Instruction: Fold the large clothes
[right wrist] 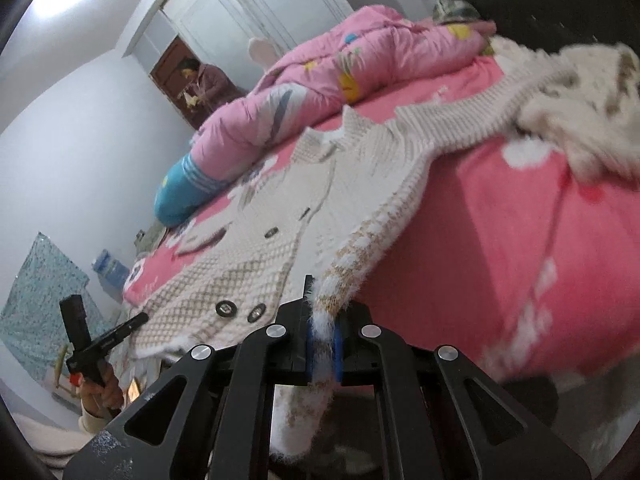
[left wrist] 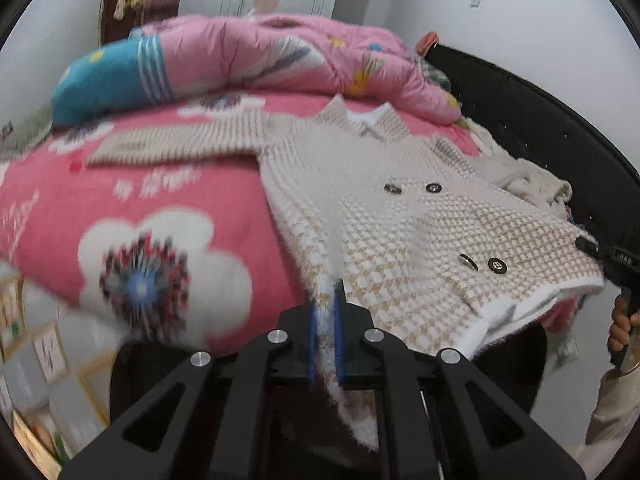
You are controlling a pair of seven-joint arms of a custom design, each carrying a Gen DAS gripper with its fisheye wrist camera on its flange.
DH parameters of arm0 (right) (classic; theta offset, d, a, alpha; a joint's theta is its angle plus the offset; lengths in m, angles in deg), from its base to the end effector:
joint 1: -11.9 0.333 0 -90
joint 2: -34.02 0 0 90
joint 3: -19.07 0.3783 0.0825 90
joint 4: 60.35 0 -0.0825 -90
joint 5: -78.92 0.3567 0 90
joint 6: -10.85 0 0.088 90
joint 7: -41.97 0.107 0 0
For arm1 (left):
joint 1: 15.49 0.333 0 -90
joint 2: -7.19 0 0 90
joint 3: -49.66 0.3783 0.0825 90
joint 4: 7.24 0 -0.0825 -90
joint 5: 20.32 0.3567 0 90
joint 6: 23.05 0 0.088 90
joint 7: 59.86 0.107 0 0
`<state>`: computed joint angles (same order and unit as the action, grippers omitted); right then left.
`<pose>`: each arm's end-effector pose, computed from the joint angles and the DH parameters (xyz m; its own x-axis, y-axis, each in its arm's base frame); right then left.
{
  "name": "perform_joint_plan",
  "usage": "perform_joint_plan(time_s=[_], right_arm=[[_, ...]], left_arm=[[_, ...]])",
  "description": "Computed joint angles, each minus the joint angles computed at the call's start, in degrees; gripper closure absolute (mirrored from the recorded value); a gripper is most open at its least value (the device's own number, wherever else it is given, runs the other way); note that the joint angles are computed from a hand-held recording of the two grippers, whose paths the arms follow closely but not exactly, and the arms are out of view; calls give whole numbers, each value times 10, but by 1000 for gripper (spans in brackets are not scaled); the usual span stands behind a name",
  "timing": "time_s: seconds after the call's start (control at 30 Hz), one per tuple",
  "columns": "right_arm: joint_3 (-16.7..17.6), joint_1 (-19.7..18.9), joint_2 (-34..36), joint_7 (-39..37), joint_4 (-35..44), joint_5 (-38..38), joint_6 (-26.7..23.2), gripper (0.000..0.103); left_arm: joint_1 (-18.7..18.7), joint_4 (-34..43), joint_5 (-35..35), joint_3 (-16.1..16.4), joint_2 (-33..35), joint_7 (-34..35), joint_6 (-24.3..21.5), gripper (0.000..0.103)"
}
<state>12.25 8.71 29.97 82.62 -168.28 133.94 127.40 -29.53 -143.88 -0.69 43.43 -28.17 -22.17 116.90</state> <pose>0.5363 -0.0503 0.6491 0.4562 -0.7375 -0.4980 -0.7769 -0.0572 -0.6270 0.3247 -0.1345 0.6703 0.2798 -0.9374 0.2075 -0.6764 -0.3458 -0.6503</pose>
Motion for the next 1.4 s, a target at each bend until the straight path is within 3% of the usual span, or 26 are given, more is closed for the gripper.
perform_joint_plan(time_s=[0.07,0.17,0.27,0.3,0.33,0.37,0.4,0.5,0.63,0.73,0.83,0.93,1.07,1.2,1.23,1.33,1.4], right_arm=[[10,5,2,18,-21,-27,29,97],[29,19,29,90,-41,-131,96,89],[35,32,55,202,-35,-274,145,59],[34,34,46,207,-47,-285,166,55],[34,36,40,207,-48,-288,192,51],[35,38,39,207,-45,-286,211,39],[37,41,39,206,-37,-281,236,33],[48,55,62,172,16,-232,246,30],[78,86,102,117,76,-163,249,21],[102,120,149,95,132,-152,270,17],[116,153,213,114,210,-166,256,18],[116,189,291,162,303,-216,235,18],[102,226,340,201,363,-255,198,29],[106,233,367,232,385,-302,172,34],[103,236,369,235,382,-311,173,34],[110,229,359,218,363,-308,181,35],[110,228,358,219,365,-309,177,37]], left_arm=[[-4,-16,-12,-2,1,-11,-4,95],[-17,-63,-47,18,16,-23,23,89],[-7,-83,-62,23,24,-36,18,82],[3,-88,-59,24,17,-42,15,77],[11,-95,-54,27,5,-46,22,74],[20,-97,-48,26,-5,-52,26,67],[39,-101,-29,23,-17,-64,35,60],[87,-95,19,23,-21,-88,50,55],[175,-79,82,29,9,-159,123,48],[237,-50,116,42,61,-206,174,45],[280,4,148,50,126,-224,173,44],[299,52,150,69,189,-231,164,44],[307,101,87,111,271,-194,167,46],[320,118,26,120,320,-149,176,64],[326,121,33,117,327,-154,177,66],[336,135,102,105,339,-186,170,87],[333,158,145,96,344,-204,128,95]])
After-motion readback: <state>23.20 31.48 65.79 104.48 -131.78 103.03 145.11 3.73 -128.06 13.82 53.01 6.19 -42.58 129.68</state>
